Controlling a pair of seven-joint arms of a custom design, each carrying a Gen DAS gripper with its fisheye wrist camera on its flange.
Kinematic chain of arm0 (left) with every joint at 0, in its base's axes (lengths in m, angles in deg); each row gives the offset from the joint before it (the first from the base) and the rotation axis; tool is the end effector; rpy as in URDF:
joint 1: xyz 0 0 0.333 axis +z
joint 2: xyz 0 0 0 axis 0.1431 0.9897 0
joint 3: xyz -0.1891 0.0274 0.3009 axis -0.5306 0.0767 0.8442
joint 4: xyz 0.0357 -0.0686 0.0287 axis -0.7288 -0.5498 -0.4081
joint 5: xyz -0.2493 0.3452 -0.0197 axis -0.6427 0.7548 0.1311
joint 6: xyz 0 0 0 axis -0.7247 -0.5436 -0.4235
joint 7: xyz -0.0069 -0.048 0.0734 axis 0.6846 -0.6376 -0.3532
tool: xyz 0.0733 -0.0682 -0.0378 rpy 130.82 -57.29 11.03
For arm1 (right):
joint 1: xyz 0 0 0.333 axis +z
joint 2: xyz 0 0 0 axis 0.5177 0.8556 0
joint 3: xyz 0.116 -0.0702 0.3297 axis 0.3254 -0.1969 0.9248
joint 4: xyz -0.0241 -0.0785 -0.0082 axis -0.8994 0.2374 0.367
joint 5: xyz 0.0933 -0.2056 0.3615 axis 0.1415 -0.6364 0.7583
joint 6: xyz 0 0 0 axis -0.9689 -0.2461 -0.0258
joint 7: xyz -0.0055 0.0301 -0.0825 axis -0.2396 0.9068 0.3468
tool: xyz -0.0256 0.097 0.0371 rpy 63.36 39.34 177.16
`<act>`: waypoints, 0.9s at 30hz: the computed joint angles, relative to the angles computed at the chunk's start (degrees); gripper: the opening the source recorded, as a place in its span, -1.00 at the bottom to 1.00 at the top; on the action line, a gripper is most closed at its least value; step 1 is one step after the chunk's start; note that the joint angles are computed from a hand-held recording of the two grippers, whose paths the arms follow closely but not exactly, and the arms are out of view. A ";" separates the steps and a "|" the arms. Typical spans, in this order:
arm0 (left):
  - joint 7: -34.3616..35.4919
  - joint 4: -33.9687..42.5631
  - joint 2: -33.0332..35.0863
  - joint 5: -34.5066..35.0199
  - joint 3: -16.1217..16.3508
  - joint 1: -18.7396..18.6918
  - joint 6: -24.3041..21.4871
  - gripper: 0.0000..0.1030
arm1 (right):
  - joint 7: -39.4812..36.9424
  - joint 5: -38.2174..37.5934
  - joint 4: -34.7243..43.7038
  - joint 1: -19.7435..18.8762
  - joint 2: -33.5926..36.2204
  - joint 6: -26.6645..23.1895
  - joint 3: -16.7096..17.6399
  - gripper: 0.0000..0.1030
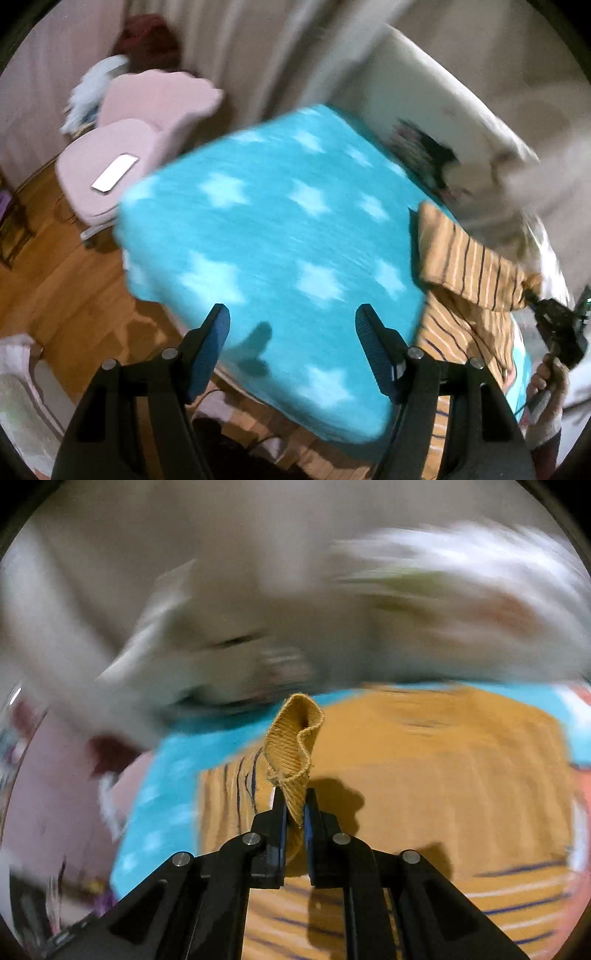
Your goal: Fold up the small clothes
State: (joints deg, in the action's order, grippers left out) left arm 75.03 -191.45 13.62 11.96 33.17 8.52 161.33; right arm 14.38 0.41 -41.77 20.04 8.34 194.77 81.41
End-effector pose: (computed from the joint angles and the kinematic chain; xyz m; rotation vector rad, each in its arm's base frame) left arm 0.4907 -0.1583 0.5588 -2.5425 1.0911 -0.7820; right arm 0.8006 -0.0662 0.5408 -1.7550 1.6111 -0.0311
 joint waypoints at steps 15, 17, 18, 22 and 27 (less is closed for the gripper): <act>1.21 24.49 20.83 9.75 0.43 -12.02 -8.35 0.37 | 2.87 -5.11 11.33 -12.55 8.50 -3.98 -0.23 -0.25; 3.51 27.64 23.72 9.69 1.47 -13.67 -9.10 0.37 | -0.96 -2.28 8.90 -12.72 6.99 -3.10 1.22 -0.25; 4.67 29.21 25.22 9.71 1.99 -14.49 -9.57 0.37 | -2.43 -0.99 5.82 -12.00 4.95 -1.85 1.60 -0.23; 12.64 35.06 31.19 6.12 3.63 -16.59 -9.73 0.37 | -4.70 -0.55 2.46 -8.54 3.99 -2.29 0.58 0.10; 24.28 42.40 38.61 2.77 5.77 -17.80 -8.73 0.37 | 3.21 -9.55 5.20 -2.90 7.26 -3.25 -4.11 0.09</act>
